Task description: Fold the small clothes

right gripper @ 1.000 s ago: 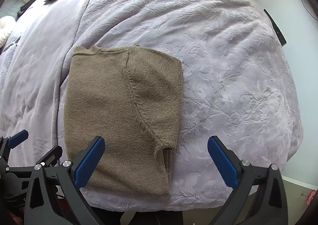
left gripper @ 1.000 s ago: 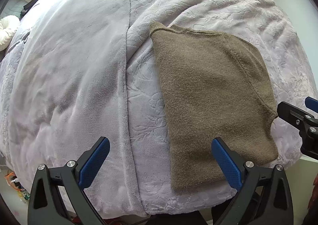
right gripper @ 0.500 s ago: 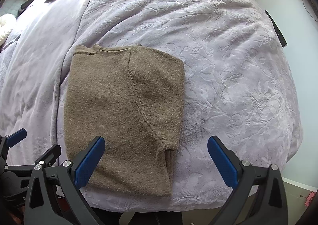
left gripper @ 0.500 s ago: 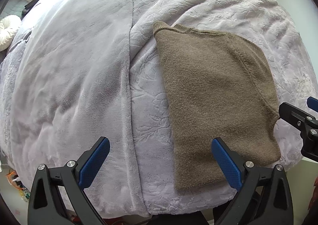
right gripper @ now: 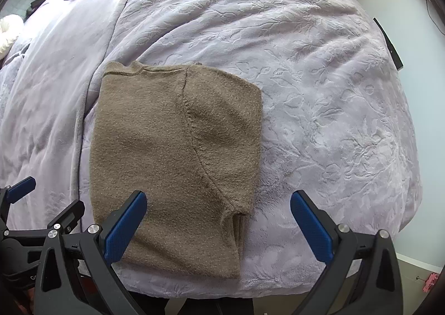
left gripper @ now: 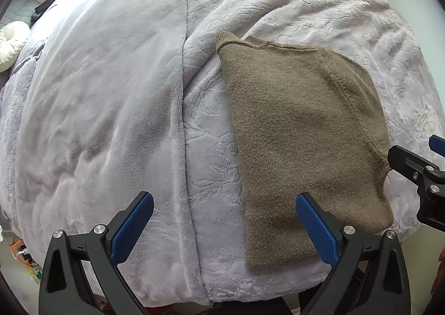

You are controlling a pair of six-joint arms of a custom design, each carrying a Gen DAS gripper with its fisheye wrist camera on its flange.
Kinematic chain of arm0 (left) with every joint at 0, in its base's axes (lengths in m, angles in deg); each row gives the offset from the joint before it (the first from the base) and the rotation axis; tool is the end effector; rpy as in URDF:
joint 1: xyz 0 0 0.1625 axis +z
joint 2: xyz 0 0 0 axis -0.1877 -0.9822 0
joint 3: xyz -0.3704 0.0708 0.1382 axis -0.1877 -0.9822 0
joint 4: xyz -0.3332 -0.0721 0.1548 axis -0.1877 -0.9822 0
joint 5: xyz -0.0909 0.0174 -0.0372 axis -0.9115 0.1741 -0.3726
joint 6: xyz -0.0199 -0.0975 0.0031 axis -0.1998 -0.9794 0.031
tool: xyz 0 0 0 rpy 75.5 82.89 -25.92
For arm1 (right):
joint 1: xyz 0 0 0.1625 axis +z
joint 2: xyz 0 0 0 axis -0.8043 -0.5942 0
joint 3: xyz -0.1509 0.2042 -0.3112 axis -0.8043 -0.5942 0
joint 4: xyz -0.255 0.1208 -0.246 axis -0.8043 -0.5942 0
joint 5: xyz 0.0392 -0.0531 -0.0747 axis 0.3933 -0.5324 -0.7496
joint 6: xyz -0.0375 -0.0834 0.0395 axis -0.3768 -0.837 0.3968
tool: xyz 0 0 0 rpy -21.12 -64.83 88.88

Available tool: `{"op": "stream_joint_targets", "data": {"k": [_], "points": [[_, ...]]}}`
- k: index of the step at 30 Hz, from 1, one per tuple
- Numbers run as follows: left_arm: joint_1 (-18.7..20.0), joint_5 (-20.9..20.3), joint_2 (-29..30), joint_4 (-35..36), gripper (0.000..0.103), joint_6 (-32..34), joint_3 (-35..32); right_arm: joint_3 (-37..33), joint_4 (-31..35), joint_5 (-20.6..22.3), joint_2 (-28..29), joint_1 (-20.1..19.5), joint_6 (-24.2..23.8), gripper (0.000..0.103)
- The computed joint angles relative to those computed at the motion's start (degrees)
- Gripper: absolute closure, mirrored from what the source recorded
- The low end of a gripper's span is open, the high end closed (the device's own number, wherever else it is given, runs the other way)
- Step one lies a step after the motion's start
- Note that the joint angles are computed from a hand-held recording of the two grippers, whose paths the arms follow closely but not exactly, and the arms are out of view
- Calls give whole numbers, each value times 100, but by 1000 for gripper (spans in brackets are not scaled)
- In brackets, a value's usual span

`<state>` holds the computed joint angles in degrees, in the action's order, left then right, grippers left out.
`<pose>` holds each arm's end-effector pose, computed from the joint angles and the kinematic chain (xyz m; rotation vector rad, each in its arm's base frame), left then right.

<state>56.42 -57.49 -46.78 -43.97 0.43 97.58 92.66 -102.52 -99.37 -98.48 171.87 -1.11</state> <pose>-0.2310 -0.5069 0.2667 0.7943 2.2501 0.1672 0.3423 -0.5055 0.1374 -0.4944 -2.2344 0.3721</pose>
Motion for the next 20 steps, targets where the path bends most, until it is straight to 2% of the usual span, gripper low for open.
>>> {"op": "stream_joint_targets", "data": {"k": [13,20], "points": [[5,-133,-43,-222,1,87,29,31,-16,51,6,-37,0,0],[34,-116,37,13,1,-1,-74,40,-21,43,1,-45,-3,0]]}}
